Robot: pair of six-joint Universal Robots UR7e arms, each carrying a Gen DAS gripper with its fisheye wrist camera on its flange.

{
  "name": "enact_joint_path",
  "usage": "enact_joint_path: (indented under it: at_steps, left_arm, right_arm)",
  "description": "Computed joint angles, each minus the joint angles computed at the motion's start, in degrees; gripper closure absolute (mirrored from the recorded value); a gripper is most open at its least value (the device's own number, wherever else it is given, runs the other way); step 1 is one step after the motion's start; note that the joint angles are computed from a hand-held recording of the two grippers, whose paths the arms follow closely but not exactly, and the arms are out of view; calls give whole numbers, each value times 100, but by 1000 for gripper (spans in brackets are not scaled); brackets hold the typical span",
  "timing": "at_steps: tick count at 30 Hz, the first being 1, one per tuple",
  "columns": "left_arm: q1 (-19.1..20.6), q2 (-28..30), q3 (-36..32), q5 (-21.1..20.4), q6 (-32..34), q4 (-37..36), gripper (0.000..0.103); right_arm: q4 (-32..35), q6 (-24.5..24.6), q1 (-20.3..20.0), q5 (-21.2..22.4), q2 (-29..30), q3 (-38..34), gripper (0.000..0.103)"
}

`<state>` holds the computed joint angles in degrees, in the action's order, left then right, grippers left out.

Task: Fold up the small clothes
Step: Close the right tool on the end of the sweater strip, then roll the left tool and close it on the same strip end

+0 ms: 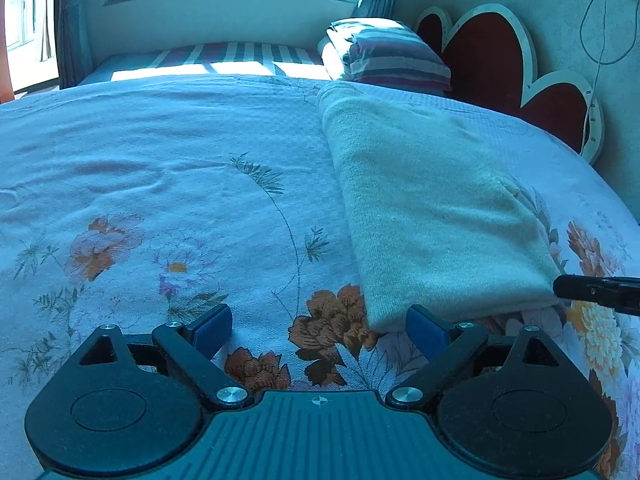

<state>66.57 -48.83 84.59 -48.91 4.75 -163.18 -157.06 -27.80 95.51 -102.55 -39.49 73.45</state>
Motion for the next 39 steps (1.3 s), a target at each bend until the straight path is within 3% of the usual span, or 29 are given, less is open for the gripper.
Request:
enact_joint_path:
  at_steps: [2, 3, 8, 12, 21, 24, 32, 34, 38, 39]
  left_arm:
    - [30, -68, -2, -150, 24, -37, 10]
    - [50, -86, -37, -245, 9, -33, 10]
    - [206, -8, -496, -906, -80, 328, 10]
    - [238, 142, -799, -1097, -24, 575, 10]
    - [256, 504, -1269, -880, -35, 695, 9]
    - [335, 641, -1528, -837, -62, 701, 0]
    - [910, 1051, -2670, -2637, -734, 1586, 1]
    - [1050, 1281, -3131, -3051, -795, 1994, 11]
    - [1277, 1678, -3923, -3819, -865, 2495, 14]
    - [1299, 1777, -4133, -3844, -884, 2642, 24]
  right_arm:
    - [-654, 212, -20, 213, -153, 317, 61]
    - [-851, 418, -46, 307, -222, 418, 55]
    - [-899, 1151, -98, 365, -449, 547, 54]
    - [-967, 1504, -111, 438, -538, 580, 50]
    - [-568, 1388, -207, 639, -380, 242, 42]
    - [-330, 1432, -287, 747, -164, -145, 41]
    - [634, 1655, -507, 1262, 461, -1400, 38]
    - [1010, 1679, -579, 1542, 671, -1821, 38]
    - [1655, 1690, -668, 1934, 1078, -2595, 32]
    - [1826, 1637, -680, 1991, 1200, -2820, 32]
